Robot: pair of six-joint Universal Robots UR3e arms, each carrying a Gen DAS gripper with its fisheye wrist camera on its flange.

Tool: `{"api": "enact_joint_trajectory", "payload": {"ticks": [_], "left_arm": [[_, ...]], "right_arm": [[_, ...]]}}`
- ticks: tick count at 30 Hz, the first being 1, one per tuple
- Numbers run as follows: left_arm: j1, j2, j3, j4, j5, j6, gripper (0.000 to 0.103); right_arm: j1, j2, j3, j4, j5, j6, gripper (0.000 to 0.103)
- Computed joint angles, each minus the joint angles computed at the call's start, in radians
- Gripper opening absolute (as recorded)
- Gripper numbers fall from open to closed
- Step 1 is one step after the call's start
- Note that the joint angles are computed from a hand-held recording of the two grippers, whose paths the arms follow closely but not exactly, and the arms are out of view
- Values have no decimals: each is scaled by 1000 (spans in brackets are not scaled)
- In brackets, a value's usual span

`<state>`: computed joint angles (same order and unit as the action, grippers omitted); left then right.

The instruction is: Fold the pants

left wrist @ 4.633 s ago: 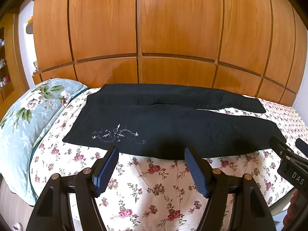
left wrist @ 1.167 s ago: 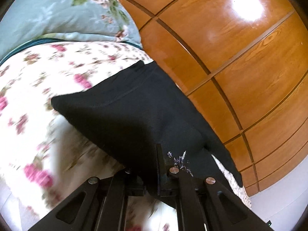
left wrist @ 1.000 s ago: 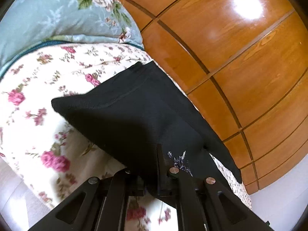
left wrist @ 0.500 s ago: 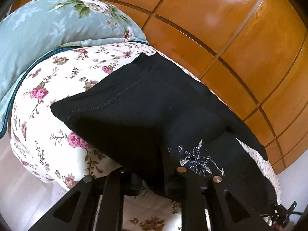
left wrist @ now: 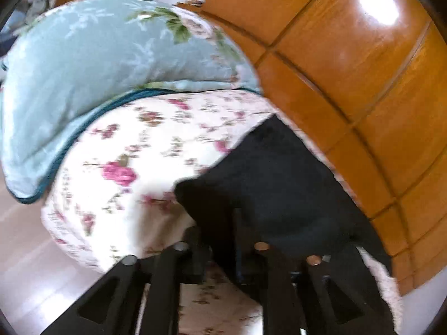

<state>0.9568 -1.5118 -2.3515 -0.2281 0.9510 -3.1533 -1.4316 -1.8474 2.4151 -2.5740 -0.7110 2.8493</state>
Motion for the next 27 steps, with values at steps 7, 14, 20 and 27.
{"api": "enact_joint_trajectory", "payload": {"ticks": [7, 14, 20, 27], "left_arm": [[-8, 116, -68, 219, 219, -197, 33], [-226, -21, 99, 297, 159, -229, 57], [-594, -424, 698, -85, 320, -175, 64], [-739, -778, 1138, -254, 427, -165, 64]], "right_arm": [[-75, -24, 22, -238, -221, 273, 48], [81, 12, -76, -411, -178, 357, 57], [424, 301, -382, -303, -199, 366, 59], [641, 533, -627, -111, -220, 339, 62]]}}
